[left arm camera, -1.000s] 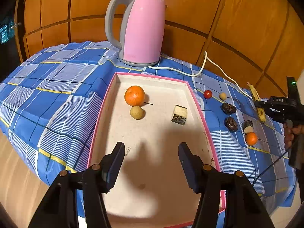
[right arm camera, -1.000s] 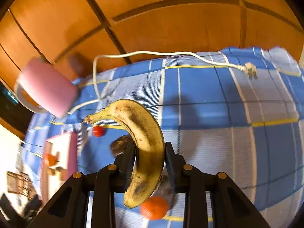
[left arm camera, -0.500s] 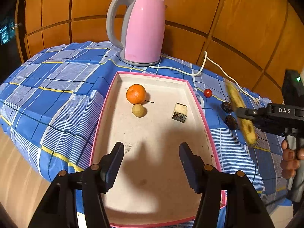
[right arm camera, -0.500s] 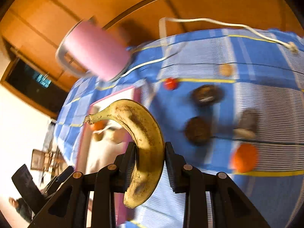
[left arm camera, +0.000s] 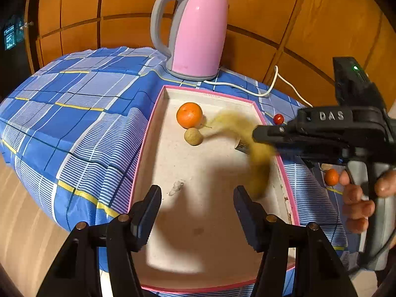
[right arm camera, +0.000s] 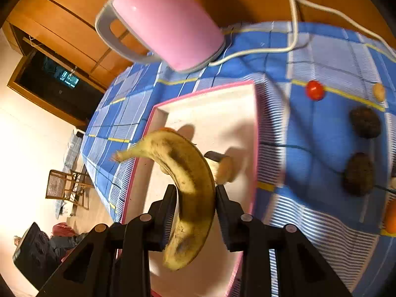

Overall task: Organize fruits
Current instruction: 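Carry the banana with the right tool into the tray and open it, then withdraw the open right tool from the tray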

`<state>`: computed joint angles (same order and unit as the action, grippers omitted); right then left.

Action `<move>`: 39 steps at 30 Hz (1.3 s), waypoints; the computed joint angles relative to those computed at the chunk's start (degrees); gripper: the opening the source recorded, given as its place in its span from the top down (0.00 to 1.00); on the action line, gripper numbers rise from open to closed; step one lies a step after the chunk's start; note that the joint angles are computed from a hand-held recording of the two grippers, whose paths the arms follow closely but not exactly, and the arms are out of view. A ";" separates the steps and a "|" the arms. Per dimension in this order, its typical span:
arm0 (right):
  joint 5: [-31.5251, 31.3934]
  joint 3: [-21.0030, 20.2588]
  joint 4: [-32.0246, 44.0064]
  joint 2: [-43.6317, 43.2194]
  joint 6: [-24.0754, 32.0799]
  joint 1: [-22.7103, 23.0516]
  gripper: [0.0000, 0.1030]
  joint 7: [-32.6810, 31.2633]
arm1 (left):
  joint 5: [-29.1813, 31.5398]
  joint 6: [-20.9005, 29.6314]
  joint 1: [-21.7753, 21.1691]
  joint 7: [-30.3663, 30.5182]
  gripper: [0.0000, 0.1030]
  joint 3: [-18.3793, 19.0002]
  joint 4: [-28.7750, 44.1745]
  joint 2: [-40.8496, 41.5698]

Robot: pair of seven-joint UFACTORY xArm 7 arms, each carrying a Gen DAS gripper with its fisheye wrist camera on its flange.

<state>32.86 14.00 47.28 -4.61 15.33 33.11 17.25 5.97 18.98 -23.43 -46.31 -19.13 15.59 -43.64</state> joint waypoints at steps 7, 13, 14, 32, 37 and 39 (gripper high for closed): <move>-5.82 0.64 -2.02 -2.56 -1.59 -0.99 0.66 4.99 | 0.02 -0.35 0.11 -0.48 0.41 -0.10 0.00 0.48; -22.55 3.74 -8.85 -11.51 0.03 -5.12 0.66 17.93 | 0.47 -0.67 -0.19 -0.32 0.40 -0.56 0.93 1.23; -25.09 4.38 -9.99 -13.27 0.82 -5.89 0.66 19.68 | 0.78 -0.53 0.00 -0.26 0.40 -0.85 1.19 1.11; -38.99 6.46 -27.76 -41.75 18.03 -9.93 0.66 35.37 | 2.14 0.80 -0.95 -0.32 0.40 -2.76 4.45 3.78; -37.99 5.79 -31.21 -45.61 19.30 -8.88 0.66 36.78 | 2.21 0.39 -1.36 -0.23 0.40 -2.69 4.97 5.01; -37.68 5.61 -32.33 -46.95 19.87 -8.85 0.66 37.66 | 2.50 0.59 -1.15 -0.40 0.40 -3.06 5.36 5.37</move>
